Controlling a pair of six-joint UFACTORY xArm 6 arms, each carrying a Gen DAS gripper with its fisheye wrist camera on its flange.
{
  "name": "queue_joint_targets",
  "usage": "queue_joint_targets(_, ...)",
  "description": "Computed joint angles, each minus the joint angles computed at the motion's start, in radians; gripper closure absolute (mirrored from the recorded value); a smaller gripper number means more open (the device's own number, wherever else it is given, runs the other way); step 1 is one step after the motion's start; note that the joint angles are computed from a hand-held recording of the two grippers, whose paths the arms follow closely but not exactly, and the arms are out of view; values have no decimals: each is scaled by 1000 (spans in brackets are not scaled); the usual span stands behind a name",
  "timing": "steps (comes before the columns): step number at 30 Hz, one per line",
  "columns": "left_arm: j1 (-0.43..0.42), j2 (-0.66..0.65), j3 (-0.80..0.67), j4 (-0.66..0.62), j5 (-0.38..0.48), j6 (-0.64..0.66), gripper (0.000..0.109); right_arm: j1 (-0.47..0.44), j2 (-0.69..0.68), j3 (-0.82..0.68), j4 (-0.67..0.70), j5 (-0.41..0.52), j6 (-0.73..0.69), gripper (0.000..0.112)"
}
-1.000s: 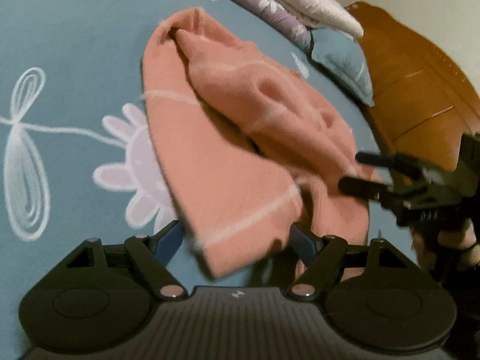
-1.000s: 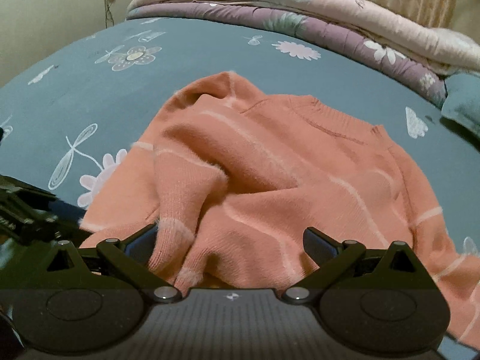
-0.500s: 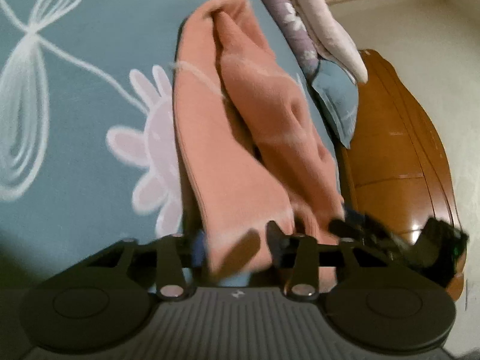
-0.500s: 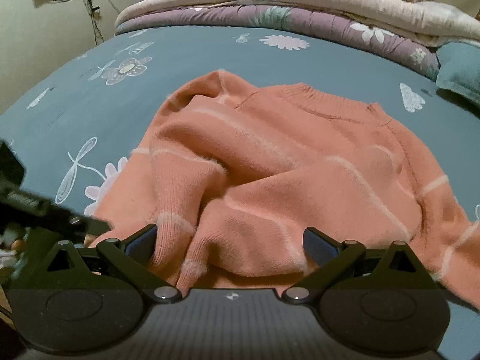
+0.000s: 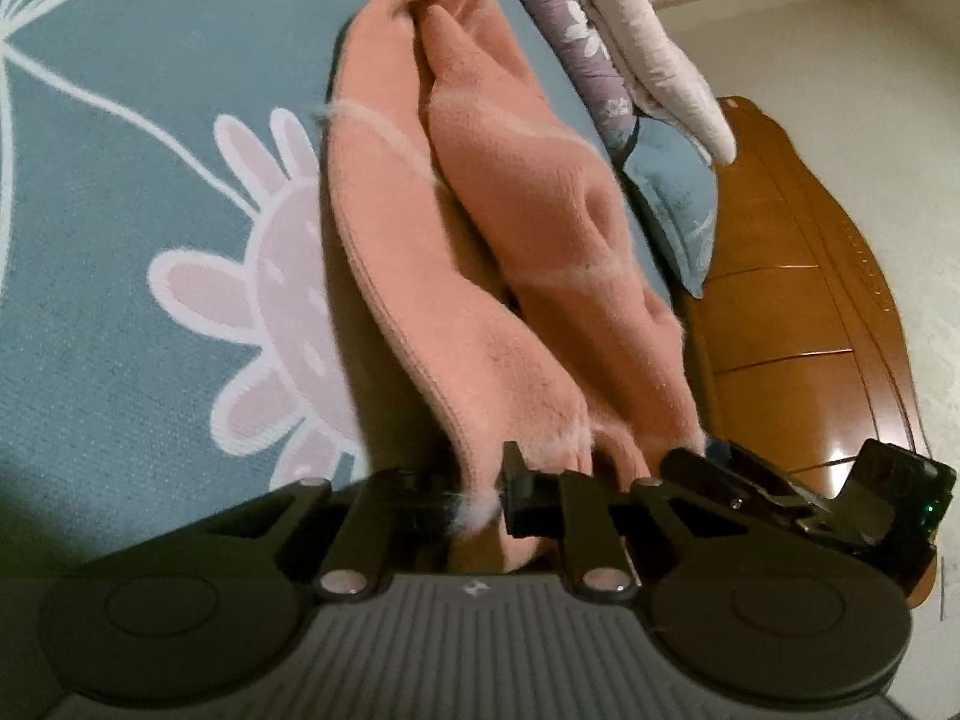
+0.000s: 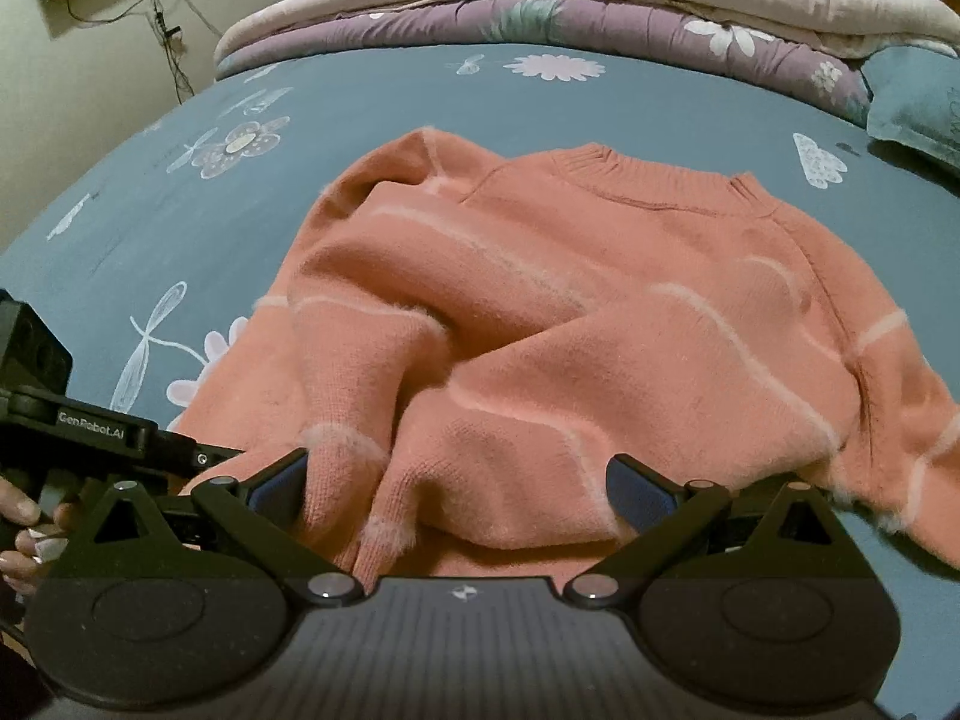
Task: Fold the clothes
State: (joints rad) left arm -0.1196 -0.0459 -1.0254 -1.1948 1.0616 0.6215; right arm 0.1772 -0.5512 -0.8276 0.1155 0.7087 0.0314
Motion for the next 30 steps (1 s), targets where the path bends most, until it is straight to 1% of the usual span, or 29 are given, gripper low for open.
queue_joint_targets(2,-4,-23,-9,53,-20,2,97,10,-4,-5,-21,-1,4,9)
queue_joint_targets(4,16,-45,-17,88,-26,10,97,13,-18,-4,-14,-8,-13,9)
queue_joint_targets(7,80,-55,-53,166,-23,18,98,7,-41,-1,21,-24,-27,9)
queue_joint_targets(9,120,-58,-83,242,-48,9,98,5,-46,1,8,-32,-1,9)
queue_joint_targets(11,161,-29,-140,312,-63,-16,98,3,-50,1,-6,-40,26,9)
queue_joint_targets(14,214,35,-239,411,-72,-40,98,4,-52,3,-33,-46,67,9)
queue_joint_targets(17,234,104,-347,509,-79,-27,97,7,-52,2,-78,-45,111,9)
queue_joint_targets(19,237,158,-431,578,-80,-46,97,10,-53,2,-98,-44,139,9)
queue_joint_targets(22,249,247,-562,647,-81,-99,97,17,-57,1,-141,-46,195,9)
queue_joint_targets(27,279,412,-803,741,-43,-193,96,35,-69,-6,-237,-22,292,9)
queue_joint_targets(29,290,511,-948,764,8,-251,93,40,-75,-9,-266,-7,318,9)
queue_joint_targets(30,293,562,-1019,778,35,-286,86,43,-77,-11,-284,3,333,9)
